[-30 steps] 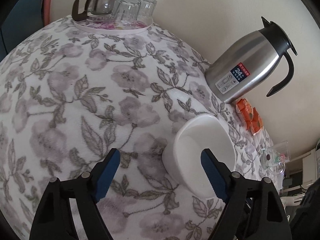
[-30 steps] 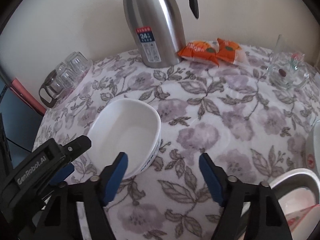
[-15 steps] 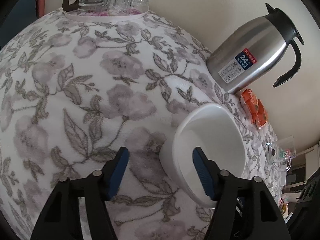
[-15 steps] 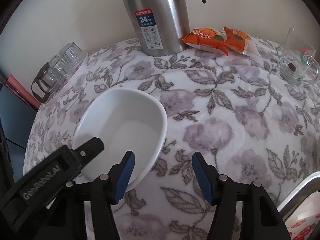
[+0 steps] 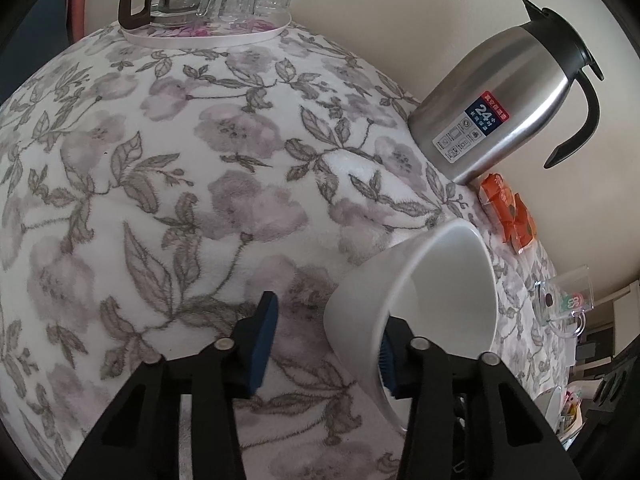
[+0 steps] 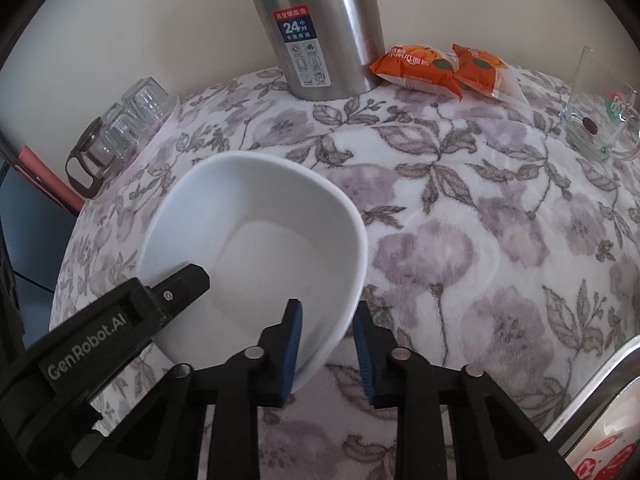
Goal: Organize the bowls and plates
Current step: 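Close the right gripper on the white MAX bowl rim and lift it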
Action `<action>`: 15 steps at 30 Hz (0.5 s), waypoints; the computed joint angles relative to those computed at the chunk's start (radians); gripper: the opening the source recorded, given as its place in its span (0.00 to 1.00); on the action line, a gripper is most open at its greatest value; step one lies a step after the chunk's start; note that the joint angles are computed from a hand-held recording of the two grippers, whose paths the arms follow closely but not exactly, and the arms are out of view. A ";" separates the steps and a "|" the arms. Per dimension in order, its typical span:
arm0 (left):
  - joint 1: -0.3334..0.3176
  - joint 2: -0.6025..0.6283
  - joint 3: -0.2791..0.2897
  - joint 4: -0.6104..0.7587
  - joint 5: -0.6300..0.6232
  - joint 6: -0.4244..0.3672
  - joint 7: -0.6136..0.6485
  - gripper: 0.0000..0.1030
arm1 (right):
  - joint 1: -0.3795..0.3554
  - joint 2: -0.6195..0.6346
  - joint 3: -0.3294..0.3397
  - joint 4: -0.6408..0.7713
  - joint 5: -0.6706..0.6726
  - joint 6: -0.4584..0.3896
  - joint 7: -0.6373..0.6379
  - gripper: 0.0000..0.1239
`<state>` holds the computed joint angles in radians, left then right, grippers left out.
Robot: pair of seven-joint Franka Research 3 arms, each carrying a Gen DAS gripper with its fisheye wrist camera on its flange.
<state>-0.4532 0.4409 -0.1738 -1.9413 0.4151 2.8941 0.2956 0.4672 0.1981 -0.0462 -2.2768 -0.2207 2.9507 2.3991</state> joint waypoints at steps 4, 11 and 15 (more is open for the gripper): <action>-0.003 0.005 0.001 0.003 0.008 0.020 0.011 0.34 | -0.003 0.000 0.006 -0.001 0.013 0.001 -0.024 0.15; 0.005 0.010 -0.013 0.008 -0.010 0.025 0.052 0.15 | 0.009 -0.007 -0.003 -0.003 -0.015 -0.002 -0.011 0.14; 0.018 0.005 -0.029 0.003 -0.035 0.031 0.080 0.15 | 0.010 -0.021 -0.006 -0.012 -0.040 -0.006 0.012 0.14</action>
<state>-0.4348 0.4460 -0.2031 -1.9388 0.3805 2.9249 0.3756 0.4768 0.1772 -0.0523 -2.2891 -0.2607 2.9446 2.4115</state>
